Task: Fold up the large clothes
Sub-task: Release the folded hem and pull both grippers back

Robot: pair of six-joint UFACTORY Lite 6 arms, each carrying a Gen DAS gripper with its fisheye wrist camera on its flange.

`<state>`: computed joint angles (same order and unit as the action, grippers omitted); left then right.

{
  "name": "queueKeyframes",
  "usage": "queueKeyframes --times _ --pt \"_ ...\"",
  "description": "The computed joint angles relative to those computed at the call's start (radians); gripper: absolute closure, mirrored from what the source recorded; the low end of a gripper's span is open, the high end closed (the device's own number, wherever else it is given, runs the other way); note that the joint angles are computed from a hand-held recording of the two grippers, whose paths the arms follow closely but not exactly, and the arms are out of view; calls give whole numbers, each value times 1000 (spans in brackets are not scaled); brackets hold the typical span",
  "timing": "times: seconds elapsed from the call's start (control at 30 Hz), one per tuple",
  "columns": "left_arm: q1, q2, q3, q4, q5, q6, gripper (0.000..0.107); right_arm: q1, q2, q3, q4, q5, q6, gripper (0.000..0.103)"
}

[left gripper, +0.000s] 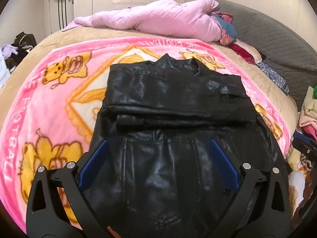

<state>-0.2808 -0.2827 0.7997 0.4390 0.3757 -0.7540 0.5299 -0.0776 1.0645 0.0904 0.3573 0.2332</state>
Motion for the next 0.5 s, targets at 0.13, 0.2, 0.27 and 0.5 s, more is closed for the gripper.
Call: queueKeyframes --times 0.13,0.2,0.27,0.5 --pt "8 -70 -59 -44 25 43 13 -1 -65 -64 11 9 -9 4" --pt "23 -113 -95 -81 37 83 13 3 -106 -105 -4 11 8 4" --pt "43 -160 -138 -120 48 124 13 3 -144 -145 -2 11 11 4" --pt "120 -276 -257 -222 79 263 13 1 -256 -266 -34 24 61 4"
